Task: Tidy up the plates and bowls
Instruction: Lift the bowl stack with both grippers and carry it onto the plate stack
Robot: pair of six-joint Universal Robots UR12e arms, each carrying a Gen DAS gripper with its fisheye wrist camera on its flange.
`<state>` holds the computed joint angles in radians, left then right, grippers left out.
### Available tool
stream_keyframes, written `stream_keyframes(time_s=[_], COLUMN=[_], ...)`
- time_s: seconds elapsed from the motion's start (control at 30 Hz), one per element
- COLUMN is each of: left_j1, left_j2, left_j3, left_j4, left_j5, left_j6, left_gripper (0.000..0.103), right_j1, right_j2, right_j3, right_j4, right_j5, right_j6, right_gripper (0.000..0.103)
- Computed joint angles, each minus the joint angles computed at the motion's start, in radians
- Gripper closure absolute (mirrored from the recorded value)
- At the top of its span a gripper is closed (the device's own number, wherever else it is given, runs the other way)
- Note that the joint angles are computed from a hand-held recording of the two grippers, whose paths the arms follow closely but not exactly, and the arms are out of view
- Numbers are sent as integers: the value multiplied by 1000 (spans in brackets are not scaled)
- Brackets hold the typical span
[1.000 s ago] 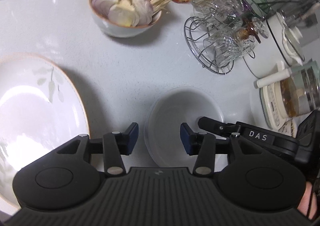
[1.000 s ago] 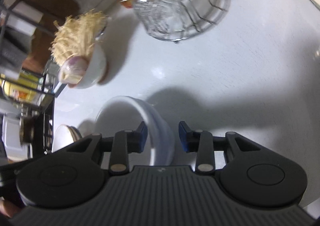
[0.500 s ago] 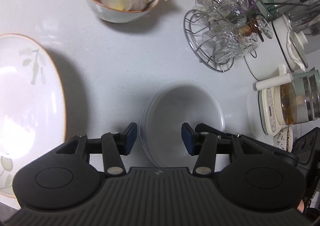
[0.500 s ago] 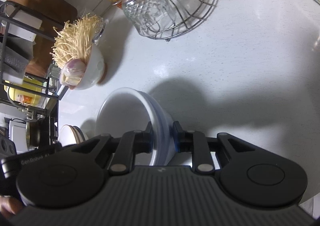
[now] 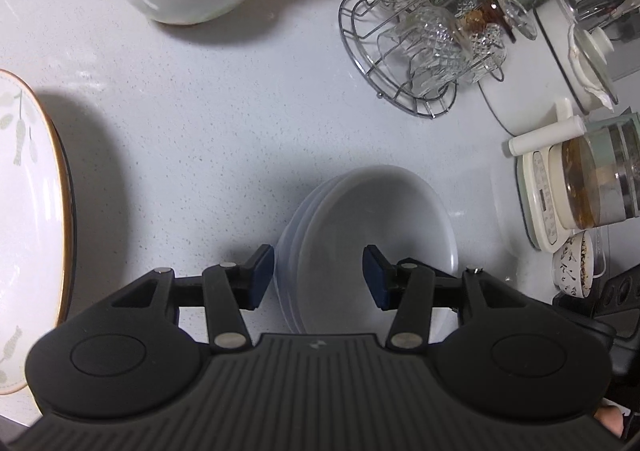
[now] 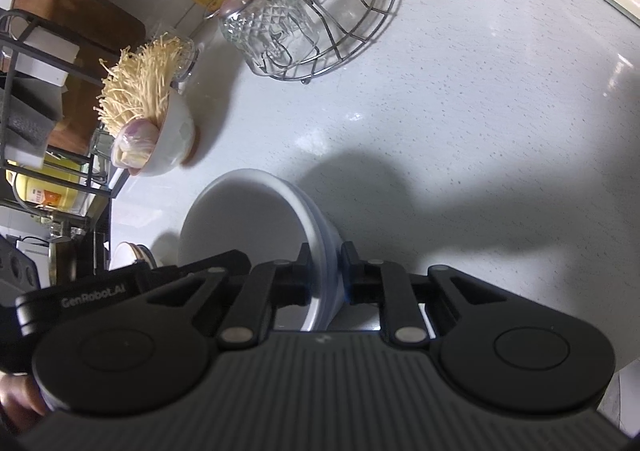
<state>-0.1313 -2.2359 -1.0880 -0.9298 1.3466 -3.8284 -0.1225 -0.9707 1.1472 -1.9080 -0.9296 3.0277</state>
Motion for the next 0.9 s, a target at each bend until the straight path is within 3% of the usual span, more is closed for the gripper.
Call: stream_keyframes(time_s=[0.07,0.33,0.53,0.9], left_j1=[1,1,-8,-5], left_j2=[0,8,22,47], left_j3=[-5,-27,-33,-9], left_j4=[4,17,27,26], left_j5=[-2,4,35,-3], left_j6=[-6,-31,27,41], left_gripper=[50,79,82,82], right_j1=[-1,-4,-6,-6], right_j2=[-1,-14,-28,-79], right_j3=[1,20,34,50], right_j4=[5,-10,-42,-126], right_j5=[-1,-9,-7,-35], right_j6=[-2,7,4,1], right_gripper=[86,87,87,87])
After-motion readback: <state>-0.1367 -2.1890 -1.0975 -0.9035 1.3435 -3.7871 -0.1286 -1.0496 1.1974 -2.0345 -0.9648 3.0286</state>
